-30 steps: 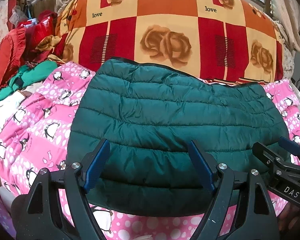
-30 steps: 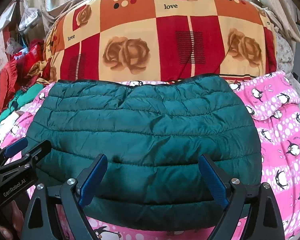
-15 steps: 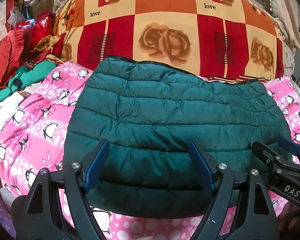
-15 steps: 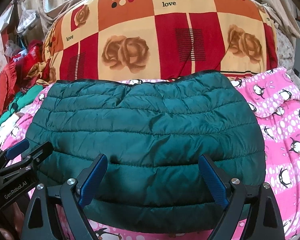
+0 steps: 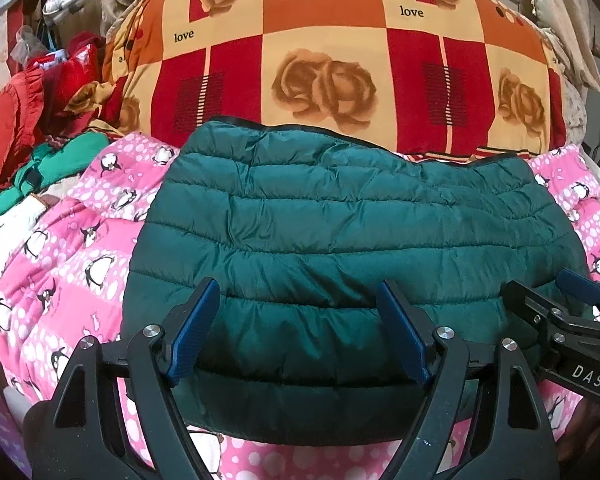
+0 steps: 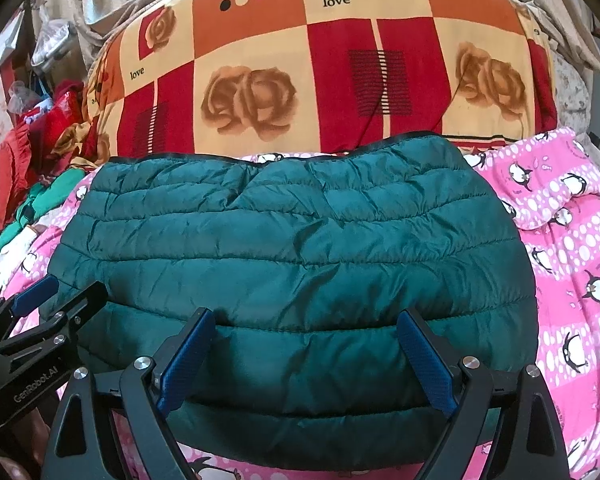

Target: Fold large clothes

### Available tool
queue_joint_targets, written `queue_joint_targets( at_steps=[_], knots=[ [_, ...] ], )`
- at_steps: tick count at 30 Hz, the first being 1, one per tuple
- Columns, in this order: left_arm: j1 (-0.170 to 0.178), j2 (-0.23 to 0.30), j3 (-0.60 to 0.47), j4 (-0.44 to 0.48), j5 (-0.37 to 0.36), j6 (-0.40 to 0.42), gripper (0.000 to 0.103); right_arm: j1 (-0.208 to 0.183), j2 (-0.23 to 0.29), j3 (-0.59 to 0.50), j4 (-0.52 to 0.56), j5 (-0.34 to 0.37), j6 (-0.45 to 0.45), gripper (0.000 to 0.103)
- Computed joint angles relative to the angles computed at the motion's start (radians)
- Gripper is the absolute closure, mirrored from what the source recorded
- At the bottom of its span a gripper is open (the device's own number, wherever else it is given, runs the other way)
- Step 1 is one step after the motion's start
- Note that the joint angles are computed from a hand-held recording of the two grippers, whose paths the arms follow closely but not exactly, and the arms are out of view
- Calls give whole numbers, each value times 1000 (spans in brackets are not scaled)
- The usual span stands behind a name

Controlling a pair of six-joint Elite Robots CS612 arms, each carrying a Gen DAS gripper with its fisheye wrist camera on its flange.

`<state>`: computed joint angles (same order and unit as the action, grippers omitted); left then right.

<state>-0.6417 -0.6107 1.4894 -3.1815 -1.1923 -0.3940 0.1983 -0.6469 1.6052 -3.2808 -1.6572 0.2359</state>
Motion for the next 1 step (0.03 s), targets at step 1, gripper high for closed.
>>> queue_joint_targets(
  at_steps=[1],
  knots=[
    [2,0,-1,4,-9,-3,22,0,1,-1,1,1,1,12]
  ],
)
